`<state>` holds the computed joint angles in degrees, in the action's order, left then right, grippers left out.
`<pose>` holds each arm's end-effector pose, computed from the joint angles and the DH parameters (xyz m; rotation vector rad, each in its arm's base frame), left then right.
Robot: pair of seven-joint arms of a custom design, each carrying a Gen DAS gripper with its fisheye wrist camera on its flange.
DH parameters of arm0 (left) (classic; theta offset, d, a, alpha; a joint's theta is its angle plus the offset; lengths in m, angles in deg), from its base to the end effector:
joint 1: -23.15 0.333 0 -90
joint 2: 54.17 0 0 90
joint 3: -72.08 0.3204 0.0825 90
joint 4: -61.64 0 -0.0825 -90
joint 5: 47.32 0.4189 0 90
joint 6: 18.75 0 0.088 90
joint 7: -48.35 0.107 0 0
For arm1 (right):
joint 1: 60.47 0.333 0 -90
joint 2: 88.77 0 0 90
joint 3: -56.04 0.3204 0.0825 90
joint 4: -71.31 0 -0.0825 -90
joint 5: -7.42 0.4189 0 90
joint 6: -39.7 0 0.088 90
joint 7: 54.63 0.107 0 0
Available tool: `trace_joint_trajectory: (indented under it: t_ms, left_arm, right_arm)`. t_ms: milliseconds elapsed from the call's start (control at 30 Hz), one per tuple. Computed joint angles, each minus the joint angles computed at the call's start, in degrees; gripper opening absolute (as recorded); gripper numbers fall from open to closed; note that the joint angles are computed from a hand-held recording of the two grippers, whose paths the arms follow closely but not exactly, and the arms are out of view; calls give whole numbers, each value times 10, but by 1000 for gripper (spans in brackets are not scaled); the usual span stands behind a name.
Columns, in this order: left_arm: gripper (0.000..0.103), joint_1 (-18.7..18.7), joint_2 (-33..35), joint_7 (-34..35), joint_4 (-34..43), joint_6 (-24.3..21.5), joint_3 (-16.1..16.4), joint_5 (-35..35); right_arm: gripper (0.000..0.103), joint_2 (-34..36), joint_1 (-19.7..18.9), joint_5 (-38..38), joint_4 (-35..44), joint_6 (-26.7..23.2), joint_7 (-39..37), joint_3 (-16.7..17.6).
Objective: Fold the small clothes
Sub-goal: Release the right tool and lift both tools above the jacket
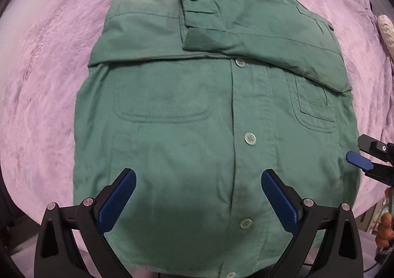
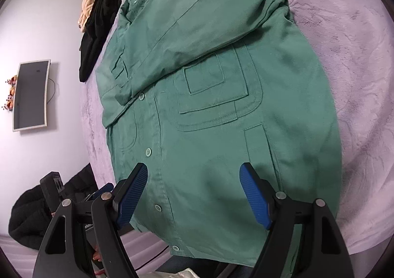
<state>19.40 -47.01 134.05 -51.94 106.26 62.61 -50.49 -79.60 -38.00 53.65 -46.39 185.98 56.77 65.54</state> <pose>0.6032 -0.1416 0.3984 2.0713 -2.3446 0.1578 0.5436 0.3246 0.3768 -1.4014 2.1916 0.6033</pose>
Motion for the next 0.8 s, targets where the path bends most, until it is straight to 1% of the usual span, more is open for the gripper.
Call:
trace_joint_trajectory:
  t_ms: [100,233,367,433,500,600,733,767,800]
  left_arm:
    - [102,-6,-28,-18,-30,-7,-4,-9]
    - [102,-18,-66,-35,-59,-21,-6,-14]
    - [102,-17,-79,-30,-62,-12,4,-9]
    - [102,-11,-82,-22,-64,-2,13,-11]
    - [102,-3,-82,-17,-69,7,19,-7]
    - [102,12,-84,-12,-84,11,30,9]
    - [102,38,-91,-2,-114,27,47,21]
    - [102,45,-93,1,-120,30,51,21]
    - [102,53,-92,5,-126,32,56,20]
  right_arm:
    - [80,-10,-4,3,-10,-9,-12,-2]
    - [80,-20,-1,8,-20,0,-13,-2]
    - [80,-28,5,11,-33,20,-1,-1]
    - [80,-38,11,-1,-49,34,22,-2]
    - [80,-60,18,-36,-78,55,70,-5]
    - [80,-107,24,-116,-138,80,181,-8]
    - [80,-178,13,-215,-219,100,338,3]
    - [80,-195,8,-234,-239,98,377,9]
    - [80,-205,9,-236,-252,98,394,10]
